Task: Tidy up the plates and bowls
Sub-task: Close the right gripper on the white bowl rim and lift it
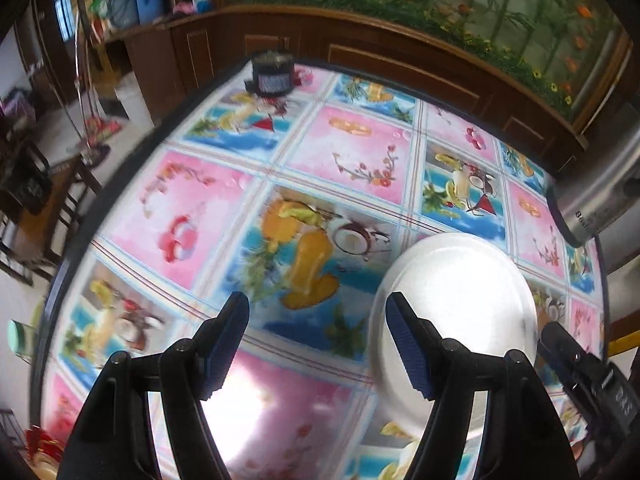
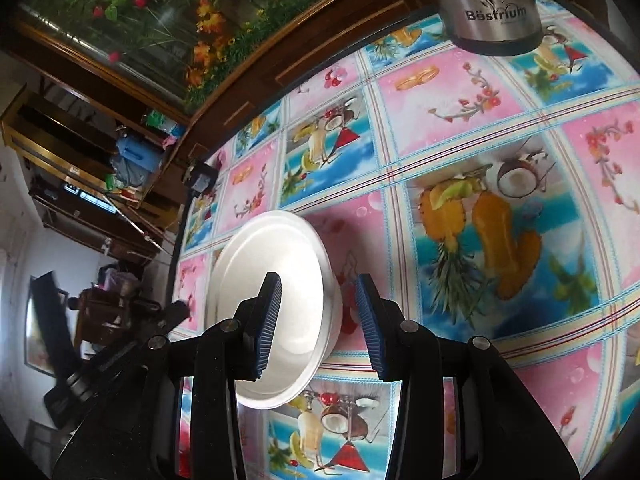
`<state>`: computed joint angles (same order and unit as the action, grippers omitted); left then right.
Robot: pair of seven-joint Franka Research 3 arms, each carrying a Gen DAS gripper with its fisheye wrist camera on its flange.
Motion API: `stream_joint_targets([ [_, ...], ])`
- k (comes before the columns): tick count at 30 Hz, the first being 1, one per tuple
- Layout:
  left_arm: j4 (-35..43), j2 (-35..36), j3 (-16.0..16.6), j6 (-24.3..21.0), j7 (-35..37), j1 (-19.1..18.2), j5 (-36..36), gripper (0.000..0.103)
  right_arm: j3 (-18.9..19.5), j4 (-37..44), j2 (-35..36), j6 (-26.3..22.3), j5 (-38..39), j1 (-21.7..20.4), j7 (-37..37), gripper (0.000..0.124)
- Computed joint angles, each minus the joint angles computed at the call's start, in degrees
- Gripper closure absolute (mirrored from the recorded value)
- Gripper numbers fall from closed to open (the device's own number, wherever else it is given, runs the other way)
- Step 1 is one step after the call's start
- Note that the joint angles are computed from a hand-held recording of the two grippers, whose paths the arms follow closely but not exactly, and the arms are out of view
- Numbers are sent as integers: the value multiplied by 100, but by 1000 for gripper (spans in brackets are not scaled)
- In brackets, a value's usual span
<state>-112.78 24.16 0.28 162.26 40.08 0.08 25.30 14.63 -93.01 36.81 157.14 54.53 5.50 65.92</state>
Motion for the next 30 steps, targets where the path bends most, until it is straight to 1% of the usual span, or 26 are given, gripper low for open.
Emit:
stream_joint_targets([
  [1, 48, 70, -118, -3, 101, 92, -150, 32, -14, -10, -6, 35, -11, 14, 13, 85],
  [3, 101, 149, -205, -8, 196, 132, -291, 32, -68, -11, -3, 52, -103, 63, 110, 85],
  [7, 6, 167, -289, 299, 384, 150, -430, 32, -25, 31, 46, -49, -103, 12, 139, 85],
  [10, 32, 230, -532, 278, 726, 311, -750, 32, 4, 84, 85, -99, -104, 5, 133, 85],
  [14, 33, 285, -586, 270, 919, 289, -985, 32, -34, 114, 109, -129, -179, 62, 208, 85],
  [16, 10, 287, -530, 300, 904, 213, -1011, 32, -40, 141, 139, -173, -205, 61, 260, 85],
  [19, -11, 285, -321, 306, 700, -10, -882, 32, -63, 189, 194, -208, -255, 77, 358, 85],
  [22, 22, 295, -138, 166, 480, -191, -671, 32, -72, 211, 232, -188, -301, 93, 443, 85],
  [24, -26, 266, -121, 184, 396, -182, -613, 32, -71, 211, 244, -155, -335, 108, 483, 85],
  [30, -154, 195, 61, 321, -2, -258, -308, 34, -81, 260, 301, -114, -468, 161, 591, 85],
])
